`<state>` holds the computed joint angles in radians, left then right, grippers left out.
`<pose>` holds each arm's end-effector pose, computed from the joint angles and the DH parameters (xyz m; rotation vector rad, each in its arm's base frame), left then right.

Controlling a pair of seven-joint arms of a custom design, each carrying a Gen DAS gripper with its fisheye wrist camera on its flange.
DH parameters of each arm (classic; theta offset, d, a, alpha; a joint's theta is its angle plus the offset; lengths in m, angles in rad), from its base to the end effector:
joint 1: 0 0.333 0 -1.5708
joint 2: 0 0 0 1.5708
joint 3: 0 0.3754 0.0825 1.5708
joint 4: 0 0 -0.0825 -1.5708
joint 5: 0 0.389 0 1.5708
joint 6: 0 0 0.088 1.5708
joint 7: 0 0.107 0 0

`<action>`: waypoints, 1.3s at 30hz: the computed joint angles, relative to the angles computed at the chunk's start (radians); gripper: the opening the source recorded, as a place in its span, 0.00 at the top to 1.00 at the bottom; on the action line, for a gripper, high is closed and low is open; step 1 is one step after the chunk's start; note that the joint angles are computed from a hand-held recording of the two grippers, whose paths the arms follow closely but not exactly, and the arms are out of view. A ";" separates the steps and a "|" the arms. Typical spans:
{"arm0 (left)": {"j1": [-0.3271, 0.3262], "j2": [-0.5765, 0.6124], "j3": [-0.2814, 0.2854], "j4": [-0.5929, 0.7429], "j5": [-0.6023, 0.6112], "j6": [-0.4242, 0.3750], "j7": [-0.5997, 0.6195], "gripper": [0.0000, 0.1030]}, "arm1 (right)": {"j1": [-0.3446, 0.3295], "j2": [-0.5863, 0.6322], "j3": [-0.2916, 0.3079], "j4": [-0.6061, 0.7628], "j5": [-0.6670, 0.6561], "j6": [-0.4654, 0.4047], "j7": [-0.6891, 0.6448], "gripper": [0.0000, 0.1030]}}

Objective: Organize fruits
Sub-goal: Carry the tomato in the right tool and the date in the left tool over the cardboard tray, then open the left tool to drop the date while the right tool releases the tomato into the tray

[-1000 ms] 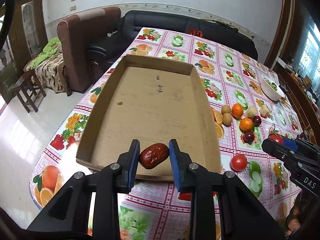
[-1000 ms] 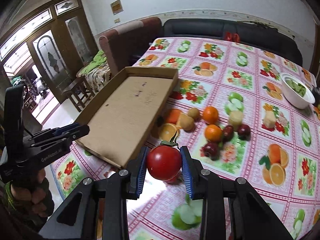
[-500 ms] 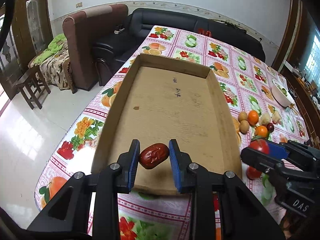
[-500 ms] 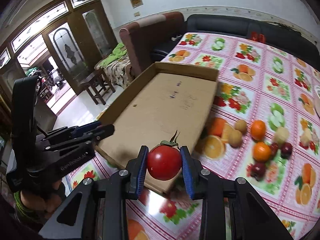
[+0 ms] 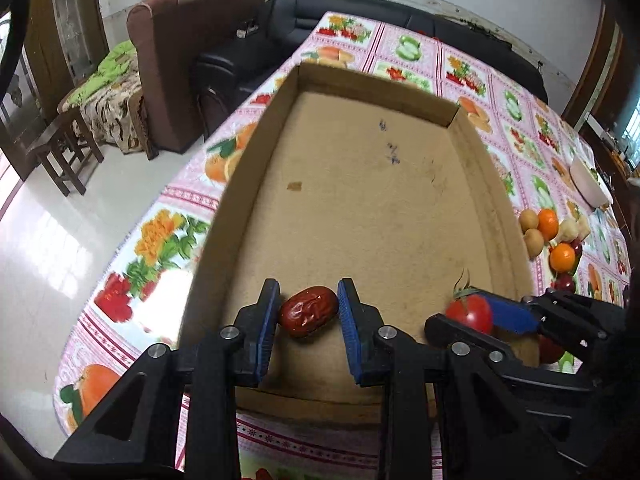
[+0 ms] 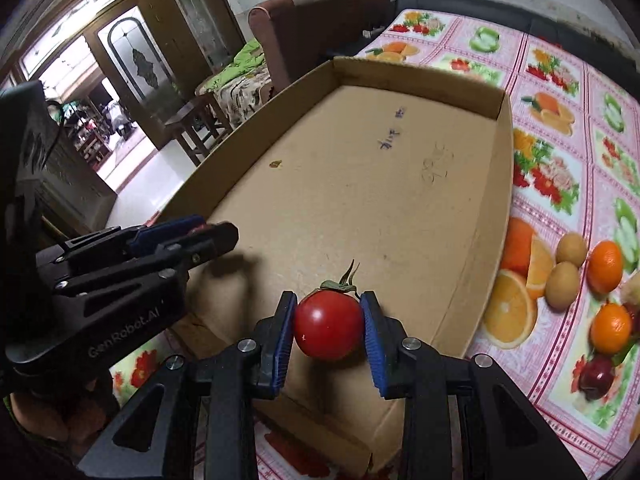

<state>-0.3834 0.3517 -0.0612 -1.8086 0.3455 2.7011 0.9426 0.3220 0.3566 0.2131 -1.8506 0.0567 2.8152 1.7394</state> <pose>0.6341 -0.3089 0.4619 -1.8540 2.0071 -0.6586 0.6150 0.3399 0.4582 -2.0252 1.5217 -0.2169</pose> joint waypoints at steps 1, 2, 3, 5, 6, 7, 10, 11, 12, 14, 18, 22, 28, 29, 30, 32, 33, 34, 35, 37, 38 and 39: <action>-0.011 0.004 0.011 0.006 0.018 -0.012 -0.013 0.73 | 0.004 0.002 -0.002 0.005 -0.007 -0.009 -0.002 0.67; -0.024 0.003 0.024 0.006 0.047 -0.015 -0.033 0.73 | 0.013 0.003 -0.011 0.008 -0.020 -0.015 0.006 0.67; -0.025 0.002 0.024 0.006 0.056 -0.015 -0.039 0.73 | 0.024 0.004 -0.023 0.010 -0.038 -0.021 0.016 0.67; -0.017 0.003 0.013 0.005 0.047 -0.012 -0.037 0.73 | 0.033 0.004 -0.032 0.013 -0.063 -0.030 0.022 0.67; -0.014 0.002 0.011 0.003 0.046 -0.009 -0.038 0.71 | 0.030 0.003 -0.029 0.012 -0.062 -0.031 0.018 0.66; -0.010 0.000 0.008 0.000 0.041 -0.004 -0.037 0.69 | 0.026 0.002 -0.024 0.011 -0.058 -0.030 0.014 0.64; 0.001 -0.008 -0.002 -0.008 0.018 0.011 -0.030 0.60 | 0.034 -0.004 -0.036 0.001 -0.074 -0.017 0.029 0.50; 0.001 -0.010 -0.002 -0.008 0.015 0.012 -0.032 0.59 | 0.030 -0.007 -0.034 -0.004 -0.073 -0.006 0.027 0.49; 0.001 -0.013 -0.002 -0.009 0.012 0.012 -0.033 0.59 | 0.027 -0.010 -0.032 -0.008 -0.072 -0.003 0.027 0.47; 0.003 -0.019 -0.006 -0.011 0.001 0.013 -0.032 0.57 | 0.030 -0.018 -0.039 -0.014 -0.083 0.005 0.039 0.47; -0.014 -0.036 0.009 -0.019 0.032 0.019 -0.070 0.50 | 0.018 -0.041 -0.030 -0.038 -0.078 0.025 0.035 0.47; -0.017 -0.052 0.006 -0.031 0.053 0.019 -0.104 0.49 | 0.006 -0.085 -0.028 -0.090 -0.066 0.063 0.039 0.47; -0.031 -0.070 0.005 -0.041 0.120 -0.006 -0.191 0.49 | -0.014 -0.184 -0.026 -0.211 -0.017 0.151 0.045 0.46; -0.031 -0.071 0.003 -0.040 0.128 -0.010 -0.201 0.49 | -0.016 -0.203 -0.030 -0.233 -0.010 0.165 0.051 0.46; -0.038 -0.073 0.006 -0.040 0.148 -0.018 -0.224 0.49 | -0.014 -0.220 -0.039 -0.253 -0.012 0.175 0.067 0.46; -0.054 -0.075 0.011 -0.033 0.197 -0.045 -0.279 0.49 | -0.016 -0.260 -0.053 -0.301 -0.009 0.202 0.088 0.46; -0.055 -0.076 0.006 -0.032 0.209 -0.051 -0.294 0.49 | -0.012 -0.279 -0.066 -0.320 -0.021 0.209 0.113 0.46; -0.055 -0.078 0.000 -0.032 0.219 -0.053 -0.307 0.49 | -0.008 -0.294 -0.076 -0.337 -0.035 0.216 0.137 0.45; -0.057 -0.079 -0.004 -0.031 0.233 -0.055 -0.321 0.49 | -0.007 -0.315 -0.086 -0.362 -0.048 0.232 0.160 0.44; -0.063 -0.085 -0.010 -0.034 0.266 -0.053 -0.348 0.49 | -0.005 -0.357 -0.116 -0.412 -0.182 0.261 0.295 0.35; -0.067 -0.086 -0.014 -0.032 0.283 -0.059 -0.359 0.49 | -0.022 -0.381 -0.123 -0.436 -0.314 0.268 0.419 0.34; -0.070 -0.086 -0.021 -0.028 0.291 -0.065 -0.362 0.49 | -0.046 -0.402 -0.119 -0.456 -0.413 0.274 0.517 0.34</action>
<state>-0.4533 0.2658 -0.0825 -1.8370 0.6367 2.6358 0.5803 0.2758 -0.0455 0.0939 -2.3063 -0.3567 3.0890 2.2563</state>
